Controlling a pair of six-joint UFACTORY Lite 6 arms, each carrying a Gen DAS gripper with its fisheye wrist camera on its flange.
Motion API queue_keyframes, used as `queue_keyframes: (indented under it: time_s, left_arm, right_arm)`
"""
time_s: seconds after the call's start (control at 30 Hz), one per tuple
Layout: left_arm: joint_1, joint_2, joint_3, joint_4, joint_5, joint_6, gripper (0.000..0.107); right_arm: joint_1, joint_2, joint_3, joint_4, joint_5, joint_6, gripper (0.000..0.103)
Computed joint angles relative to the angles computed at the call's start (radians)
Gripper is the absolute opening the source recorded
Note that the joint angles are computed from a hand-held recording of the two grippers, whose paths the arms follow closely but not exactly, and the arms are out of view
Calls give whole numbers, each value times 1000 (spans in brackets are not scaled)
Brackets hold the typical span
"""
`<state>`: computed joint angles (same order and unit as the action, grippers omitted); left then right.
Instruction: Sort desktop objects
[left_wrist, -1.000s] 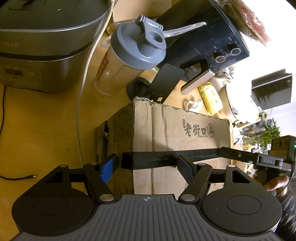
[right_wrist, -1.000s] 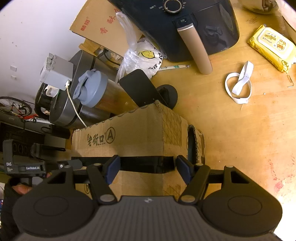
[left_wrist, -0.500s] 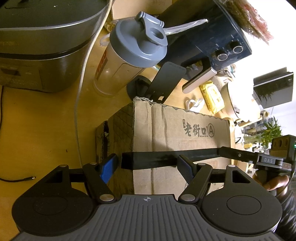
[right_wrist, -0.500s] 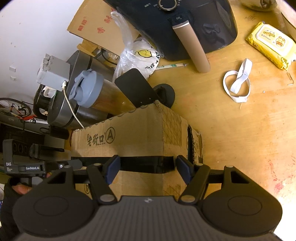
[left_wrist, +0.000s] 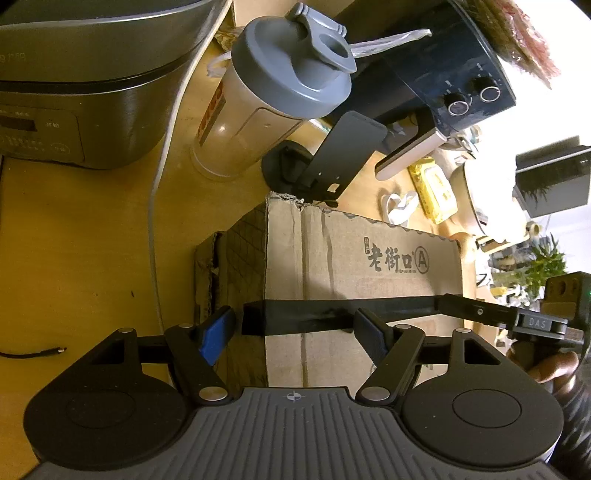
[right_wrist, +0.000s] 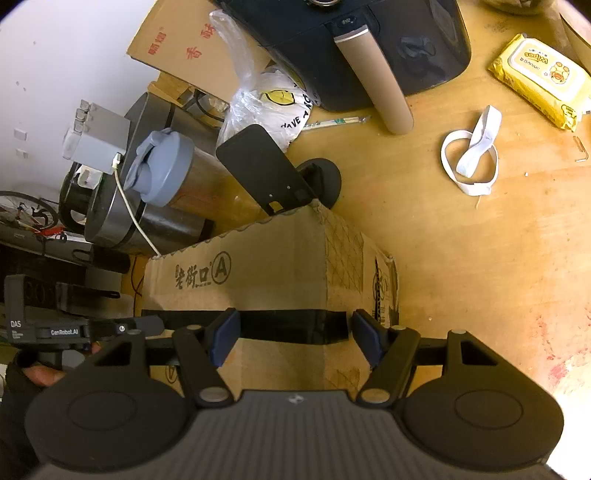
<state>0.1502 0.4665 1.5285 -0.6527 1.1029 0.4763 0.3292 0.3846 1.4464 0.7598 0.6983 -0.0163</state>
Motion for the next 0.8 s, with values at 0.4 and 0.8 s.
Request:
queue_keyframes:
  time_s: [0.4,0.8]
  left_arm:
    - [-2,-51,-39,19,-58,-19,98]
    - [-1,-89,-67,54,-65,-42,98]
  right_arm:
    - [20,1,33,-54,-2,41,103]
    - [32,-9,27,-95,-4,92,103]
